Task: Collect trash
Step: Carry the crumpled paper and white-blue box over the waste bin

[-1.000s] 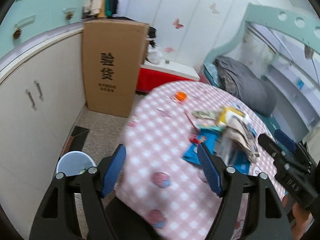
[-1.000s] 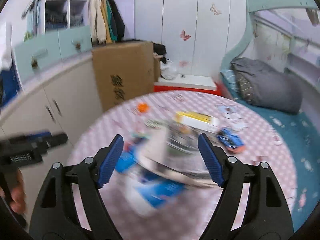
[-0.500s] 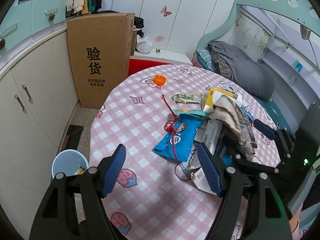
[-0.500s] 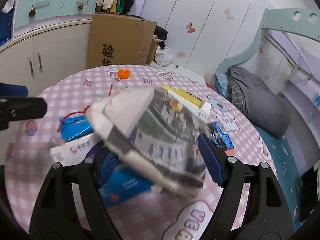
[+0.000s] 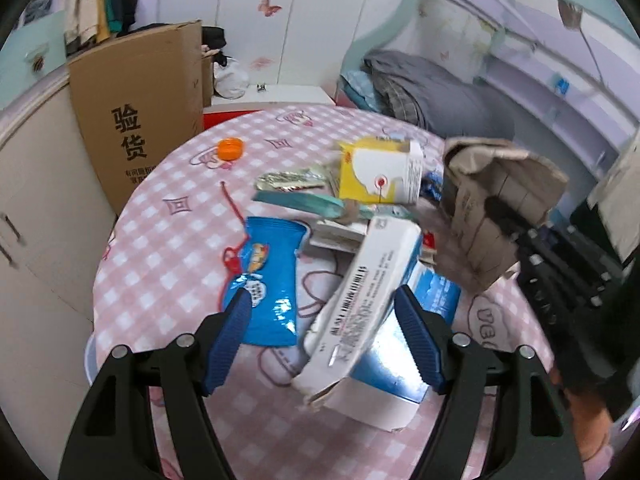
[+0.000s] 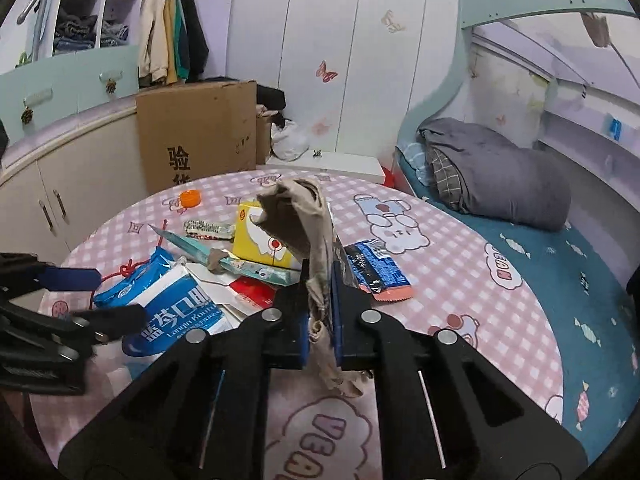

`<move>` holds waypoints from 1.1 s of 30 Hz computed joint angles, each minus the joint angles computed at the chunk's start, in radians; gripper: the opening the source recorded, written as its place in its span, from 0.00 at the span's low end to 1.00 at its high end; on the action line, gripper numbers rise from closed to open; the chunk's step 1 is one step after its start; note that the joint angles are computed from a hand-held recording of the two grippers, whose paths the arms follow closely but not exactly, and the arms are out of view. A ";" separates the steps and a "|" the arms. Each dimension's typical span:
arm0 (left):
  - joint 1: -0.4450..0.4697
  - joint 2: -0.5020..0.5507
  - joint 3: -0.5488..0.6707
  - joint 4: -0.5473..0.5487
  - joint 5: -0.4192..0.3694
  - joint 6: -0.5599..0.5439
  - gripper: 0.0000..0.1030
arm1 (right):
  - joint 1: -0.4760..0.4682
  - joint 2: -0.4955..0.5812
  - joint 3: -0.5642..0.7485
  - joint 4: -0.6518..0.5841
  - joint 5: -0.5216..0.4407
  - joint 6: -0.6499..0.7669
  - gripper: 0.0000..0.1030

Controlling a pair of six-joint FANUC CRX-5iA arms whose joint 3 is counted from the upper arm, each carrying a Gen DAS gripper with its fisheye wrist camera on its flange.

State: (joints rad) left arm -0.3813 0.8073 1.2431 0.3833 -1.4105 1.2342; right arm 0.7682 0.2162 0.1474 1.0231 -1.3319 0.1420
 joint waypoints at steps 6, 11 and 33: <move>-0.029 -0.003 -0.013 -0.021 -0.013 -0.065 0.31 | 0.007 -0.021 -0.023 0.024 -0.002 -0.034 0.07; -0.015 -0.105 -0.189 0.030 0.096 -0.110 0.23 | 0.012 -0.032 -0.017 0.050 -0.013 -0.041 0.07; 0.231 -0.226 -0.345 0.113 0.287 0.036 0.23 | 0.032 0.246 0.530 -0.166 0.227 0.225 0.07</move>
State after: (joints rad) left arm -0.1506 0.5818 0.8978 0.4964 -1.1234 1.2699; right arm 0.7997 0.4623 0.6772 0.8571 -1.1046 0.3665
